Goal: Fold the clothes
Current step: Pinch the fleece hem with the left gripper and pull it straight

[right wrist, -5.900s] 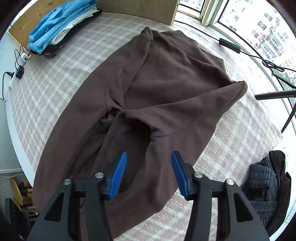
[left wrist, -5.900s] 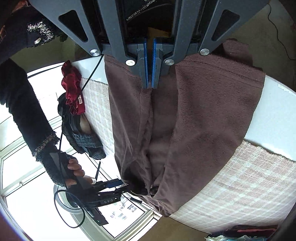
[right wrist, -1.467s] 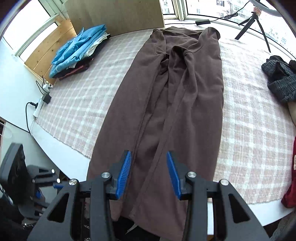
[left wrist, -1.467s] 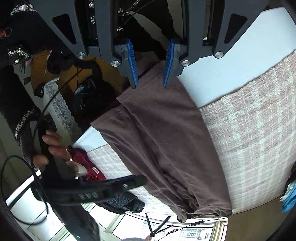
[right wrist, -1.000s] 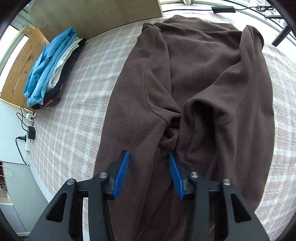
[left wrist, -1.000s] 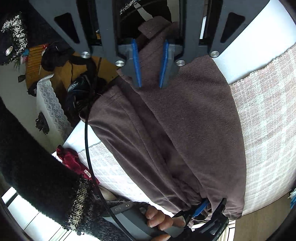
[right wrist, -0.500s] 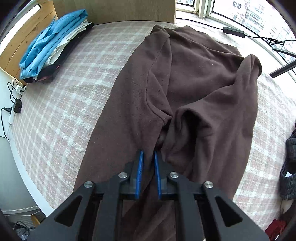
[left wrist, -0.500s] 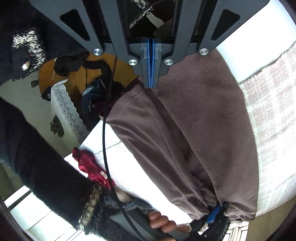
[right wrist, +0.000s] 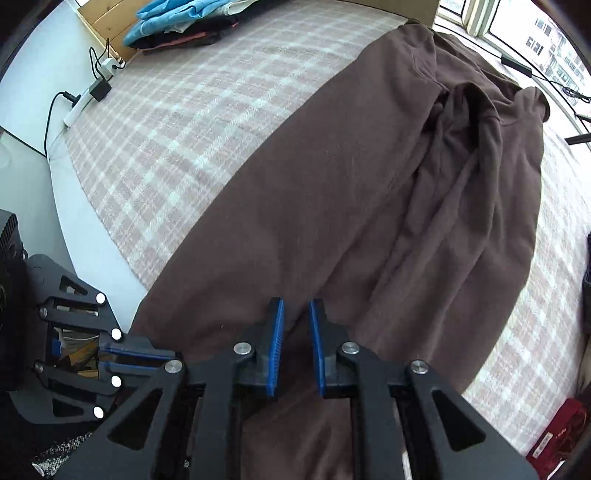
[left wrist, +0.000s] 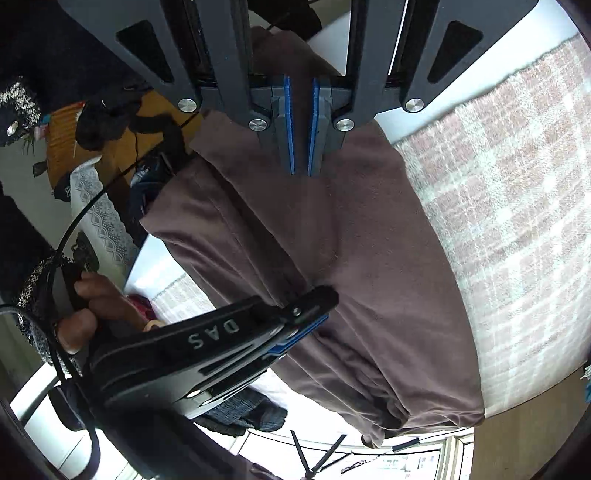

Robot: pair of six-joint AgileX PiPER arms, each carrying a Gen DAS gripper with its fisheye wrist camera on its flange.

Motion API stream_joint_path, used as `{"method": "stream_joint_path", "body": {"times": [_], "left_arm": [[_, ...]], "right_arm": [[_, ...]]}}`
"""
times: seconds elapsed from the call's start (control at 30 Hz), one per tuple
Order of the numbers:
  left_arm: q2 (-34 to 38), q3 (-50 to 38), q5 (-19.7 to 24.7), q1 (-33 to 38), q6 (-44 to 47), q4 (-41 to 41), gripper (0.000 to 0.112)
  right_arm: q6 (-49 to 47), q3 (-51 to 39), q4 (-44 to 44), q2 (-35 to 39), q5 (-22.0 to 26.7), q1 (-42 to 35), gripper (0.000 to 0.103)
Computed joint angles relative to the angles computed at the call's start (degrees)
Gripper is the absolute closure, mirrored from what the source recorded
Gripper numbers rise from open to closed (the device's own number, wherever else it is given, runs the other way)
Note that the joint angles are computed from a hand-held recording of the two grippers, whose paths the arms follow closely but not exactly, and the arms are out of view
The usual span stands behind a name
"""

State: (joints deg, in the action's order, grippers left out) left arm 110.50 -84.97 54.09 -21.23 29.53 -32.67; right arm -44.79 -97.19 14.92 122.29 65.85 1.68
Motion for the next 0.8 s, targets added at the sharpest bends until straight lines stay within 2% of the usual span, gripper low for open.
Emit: {"method": "stream_joint_path", "body": {"times": [0.07,0.1,0.13,0.17,0.2,0.27,0.33,0.57,0.6,0.67,0.7,0.73,0.77,0.8], "left_arm": [[-3.1,2.5,0.1,0.6,-2.4,1.7,0.1],[-4.7,3.7,0.2,0.8,-3.6,2.6,0.099],[-6.0,5.0,-0.1,1.6,-5.4,3.0,0.096],[-6.7,5.7,-0.4,2.5,-7.5,3.2,0.092],[-7.1,6.3,-0.6,3.4,-9.8,3.4,0.084],[-6.3,6.5,-0.4,3.7,-12.3,3.7,0.08],[-4.3,5.3,0.7,2.7,-13.2,3.8,0.08],[-1.0,0.7,4.1,-0.3,-11.4,5.3,0.081],[-0.7,0.6,4.2,-0.1,-10.7,4.5,0.084],[-0.3,0.2,4.9,0.8,-9.4,2.7,0.095],[-0.3,-0.1,5.5,1.4,-8.9,1.6,0.101],[-0.4,-0.4,6.1,2.0,-8.4,0.6,0.104],[-0.4,-0.7,6.7,2.6,-7.9,-0.4,0.104],[-0.4,-1.0,7.3,3.2,-7.4,-1.4,0.104]], "right_arm": [[0.1,7.4,2.5,-6.3,-3.7,-4.8,0.087],[1.0,11.0,3.5,-9.3,-5.9,-7.5,0.073],[2.0,14.0,4.4,-12.0,-7.8,-10.2,0.052],[3.6,17.7,4.7,-14.2,-10.5,-12.7,0.044],[5.3,20.5,5.0,-15.8,-12.2,-15.3,0.041],[6.1,23.3,6.1,-15.9,-10.6,-19.1,0.041],[6.1,27.1,5.7,-16.9,-11.6,-20.5,0.041],[3.0,36.2,4.1,-21.3,-16.6,-18.8,0.04],[2.4,37.1,4.2,-21.8,-17.4,-18.5,0.04],[-1.0,37.5,5.7,-22.5,-16.7,-18.4,0.047],[-2.5,37.5,6.5,-22.8,-16.1,-18.4,0.07],[-2.5,36.4,7.3,-22.3,-13.9,-18.8,0.079],[-2.4,35.3,7.9,-21.8,-11.7,-19.3,0.082],[-1.5,34.2,7.8,-21.5,-10.4,-19.7,0.089]]}}
